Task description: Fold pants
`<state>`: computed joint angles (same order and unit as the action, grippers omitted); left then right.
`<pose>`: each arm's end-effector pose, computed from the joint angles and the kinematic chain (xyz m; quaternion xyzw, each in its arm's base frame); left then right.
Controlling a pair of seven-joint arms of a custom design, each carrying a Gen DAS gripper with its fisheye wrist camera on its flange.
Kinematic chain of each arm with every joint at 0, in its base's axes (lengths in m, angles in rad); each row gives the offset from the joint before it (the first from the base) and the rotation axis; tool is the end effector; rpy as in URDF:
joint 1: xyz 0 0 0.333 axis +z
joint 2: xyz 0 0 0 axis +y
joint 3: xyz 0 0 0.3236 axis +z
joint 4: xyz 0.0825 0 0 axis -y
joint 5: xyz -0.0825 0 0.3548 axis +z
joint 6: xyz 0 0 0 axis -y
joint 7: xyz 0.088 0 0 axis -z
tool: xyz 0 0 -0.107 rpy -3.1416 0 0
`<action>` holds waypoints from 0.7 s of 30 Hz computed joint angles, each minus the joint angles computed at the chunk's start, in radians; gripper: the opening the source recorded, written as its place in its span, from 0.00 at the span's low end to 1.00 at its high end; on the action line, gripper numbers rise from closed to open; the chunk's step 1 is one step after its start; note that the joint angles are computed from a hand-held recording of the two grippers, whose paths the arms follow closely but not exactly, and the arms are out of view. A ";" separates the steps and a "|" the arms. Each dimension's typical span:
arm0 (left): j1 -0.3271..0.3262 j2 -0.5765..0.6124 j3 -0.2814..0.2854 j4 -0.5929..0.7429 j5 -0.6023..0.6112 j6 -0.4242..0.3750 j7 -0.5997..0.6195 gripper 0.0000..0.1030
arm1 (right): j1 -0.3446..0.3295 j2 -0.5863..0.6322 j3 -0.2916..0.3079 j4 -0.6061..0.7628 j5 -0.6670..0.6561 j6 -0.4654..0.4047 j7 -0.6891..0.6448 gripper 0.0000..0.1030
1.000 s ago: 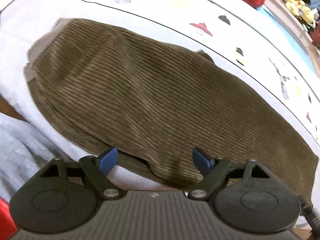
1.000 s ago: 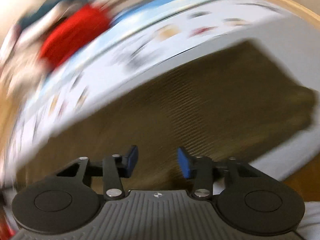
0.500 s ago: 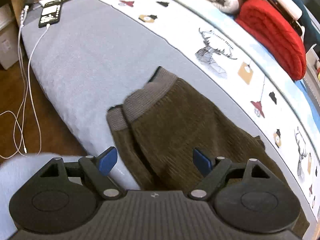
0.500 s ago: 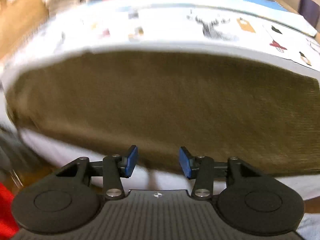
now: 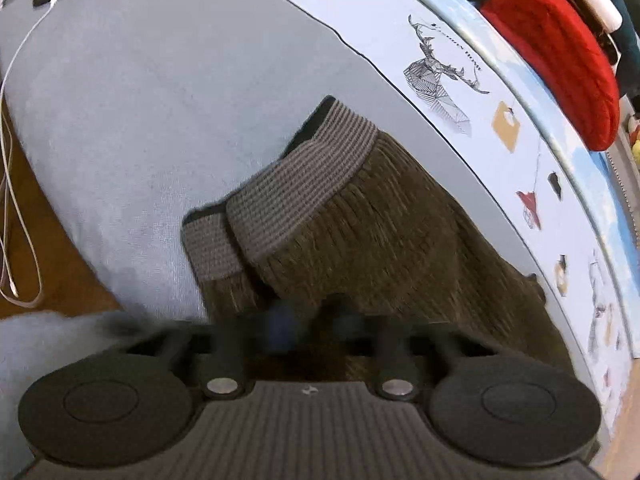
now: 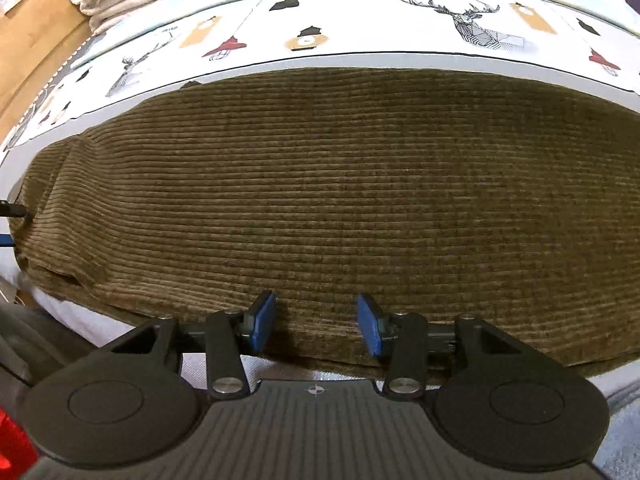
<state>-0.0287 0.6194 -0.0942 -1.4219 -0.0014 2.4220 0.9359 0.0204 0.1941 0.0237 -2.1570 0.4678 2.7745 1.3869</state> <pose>0.7263 -0.0734 0.3961 -0.8541 0.4833 -0.1850 0.0517 0.5748 0.0052 0.3788 -0.6232 0.7439 -0.0694 0.2311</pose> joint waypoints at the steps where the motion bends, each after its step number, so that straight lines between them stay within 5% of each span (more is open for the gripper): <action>1: -0.006 -0.009 0.005 -0.005 0.005 0.006 -0.012 0.05 | 0.001 0.003 0.000 0.002 -0.005 -0.002 -0.001 0.46; 6: 0.026 -0.152 -0.020 -0.163 -0.035 0.131 0.021 0.05 | 0.008 0.010 -0.004 0.012 -0.045 -0.005 0.003 0.46; 11: 0.048 -0.075 -0.017 -0.128 -0.043 0.016 0.077 0.07 | 0.014 0.019 -0.005 0.011 -0.078 0.001 0.005 0.46; 14: 0.038 -0.046 0.002 -0.087 -0.043 -0.030 0.038 0.27 | 0.007 0.019 -0.003 0.023 -0.084 -0.022 -0.005 0.46; 16: 0.004 -0.052 0.043 -0.071 0.009 -0.079 -0.040 0.66 | 0.005 0.020 -0.012 0.047 -0.098 -0.065 0.007 0.46; 18: 0.004 -0.102 0.052 -0.144 0.022 0.009 -0.108 0.73 | 0.012 0.028 -0.036 0.100 -0.142 -0.135 0.085 0.47; 21: 0.004 -0.156 0.067 -0.233 0.050 0.192 -0.163 0.86 | -0.041 0.050 -0.007 0.197 0.007 -0.184 0.054 0.49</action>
